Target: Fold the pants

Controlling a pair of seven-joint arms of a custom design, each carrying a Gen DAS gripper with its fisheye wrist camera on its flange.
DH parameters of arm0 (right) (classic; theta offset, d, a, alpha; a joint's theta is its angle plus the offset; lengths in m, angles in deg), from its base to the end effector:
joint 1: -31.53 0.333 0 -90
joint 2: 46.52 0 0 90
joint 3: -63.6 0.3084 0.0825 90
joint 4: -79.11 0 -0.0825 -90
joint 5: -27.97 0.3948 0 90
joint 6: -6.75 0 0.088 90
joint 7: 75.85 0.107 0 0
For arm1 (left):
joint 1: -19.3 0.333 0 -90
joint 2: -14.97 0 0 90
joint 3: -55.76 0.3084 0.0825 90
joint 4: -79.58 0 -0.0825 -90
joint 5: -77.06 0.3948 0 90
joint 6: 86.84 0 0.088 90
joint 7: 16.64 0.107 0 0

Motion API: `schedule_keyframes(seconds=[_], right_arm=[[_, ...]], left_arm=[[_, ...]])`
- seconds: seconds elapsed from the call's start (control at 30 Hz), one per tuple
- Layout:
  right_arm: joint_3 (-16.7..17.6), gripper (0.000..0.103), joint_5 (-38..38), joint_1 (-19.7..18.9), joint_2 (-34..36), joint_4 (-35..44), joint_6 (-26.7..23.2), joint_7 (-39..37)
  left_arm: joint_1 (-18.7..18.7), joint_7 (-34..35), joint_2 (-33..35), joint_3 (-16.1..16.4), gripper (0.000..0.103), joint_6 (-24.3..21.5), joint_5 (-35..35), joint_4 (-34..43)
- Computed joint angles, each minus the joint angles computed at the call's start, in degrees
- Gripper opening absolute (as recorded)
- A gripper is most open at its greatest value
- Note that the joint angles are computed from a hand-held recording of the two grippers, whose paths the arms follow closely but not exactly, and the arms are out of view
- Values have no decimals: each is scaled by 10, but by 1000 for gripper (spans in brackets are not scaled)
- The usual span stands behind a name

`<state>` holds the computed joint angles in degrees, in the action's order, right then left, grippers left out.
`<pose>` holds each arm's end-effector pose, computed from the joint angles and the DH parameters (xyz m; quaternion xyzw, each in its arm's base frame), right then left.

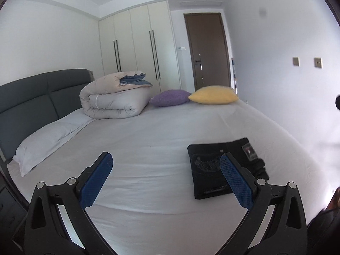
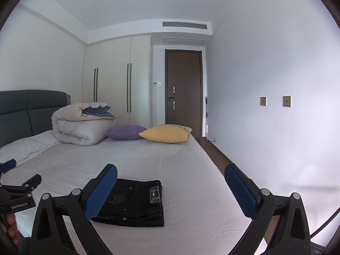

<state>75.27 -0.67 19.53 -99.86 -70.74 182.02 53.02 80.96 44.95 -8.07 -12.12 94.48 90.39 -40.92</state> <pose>0.3347 0.0637 0.6625 -0.4977 0.5875 -0.4842 0.4156 0.5486 -0.1697 0.5994 -0.5516 0.5974 -0.3738 0.4461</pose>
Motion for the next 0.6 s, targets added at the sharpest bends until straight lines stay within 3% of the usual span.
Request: schedule_keyframes(seconds=[0.07,0.13,0.2,0.3,0.47,0.6], right_arm=[[-25,103,8,41,-5,7,-32,-22],[-20,103,8,47,-13,13,-68,-29],[-26,103,15,70,-11,20,-107,-39],[-40,103,25,103,-4,17,-126,-47],[-24,103,24,100,20,17,-166,-23],[-40,103,39,119,47,22,-212,-8]], left_arm=[[-61,7,21,47,103,-34,-8,5],[-127,24,53,94,103,-67,-11,12],[-148,22,61,103,103,-89,-2,12],[-198,46,98,129,103,-126,8,16],[-241,21,142,153,103,-151,29,13],[-227,-62,187,140,103,-164,131,30]])
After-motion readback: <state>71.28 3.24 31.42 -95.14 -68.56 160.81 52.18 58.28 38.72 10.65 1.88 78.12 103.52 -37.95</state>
